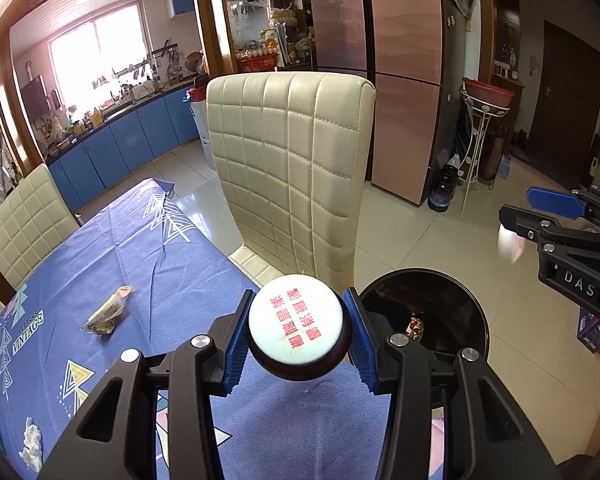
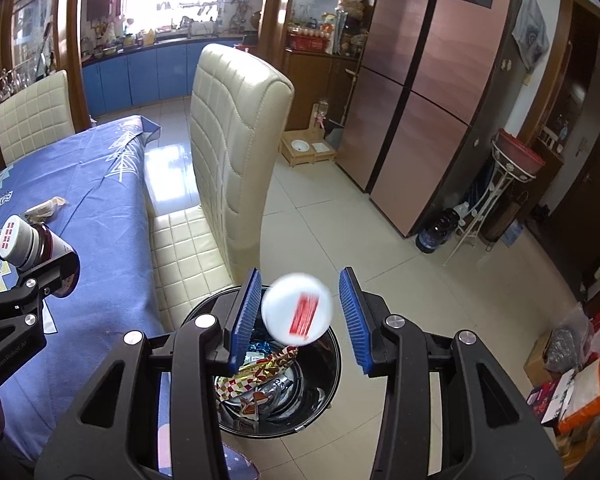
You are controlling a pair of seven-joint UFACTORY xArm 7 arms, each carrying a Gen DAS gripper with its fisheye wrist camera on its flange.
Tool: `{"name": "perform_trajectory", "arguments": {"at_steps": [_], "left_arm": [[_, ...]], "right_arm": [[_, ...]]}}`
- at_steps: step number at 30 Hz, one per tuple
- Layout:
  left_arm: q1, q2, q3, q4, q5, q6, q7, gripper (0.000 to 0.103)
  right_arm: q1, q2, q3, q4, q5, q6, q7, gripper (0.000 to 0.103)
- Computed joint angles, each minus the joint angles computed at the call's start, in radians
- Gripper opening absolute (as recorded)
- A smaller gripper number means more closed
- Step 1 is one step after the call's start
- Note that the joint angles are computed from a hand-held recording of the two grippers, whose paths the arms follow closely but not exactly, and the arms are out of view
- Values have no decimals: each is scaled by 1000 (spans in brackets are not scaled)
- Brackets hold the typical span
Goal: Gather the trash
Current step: 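Carry the white round lid over the bin and open the right gripper, then lower the small bottle into the bin and open the left gripper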
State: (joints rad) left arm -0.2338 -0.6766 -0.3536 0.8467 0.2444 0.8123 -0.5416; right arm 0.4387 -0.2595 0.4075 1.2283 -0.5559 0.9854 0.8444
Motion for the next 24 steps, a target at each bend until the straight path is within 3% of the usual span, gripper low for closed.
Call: {"name": "perform_trajectory", "arguments": {"at_steps": [2, 3, 24], "left_arm": [[-4, 10, -1, 4, -3, -1, 2, 43], [-6, 15, -2, 7, -3, -2, 3, 43], [-57, 154, 0, 86, -17, -86, 18, 43]], "right_arm": [[-3, -8, -3, -11, 4, 3, 13, 78], [-7, -19, -3, -22, -2, -2, 27, 80], [-46, -87, 14, -76, -5, 64, 71, 79]]}}
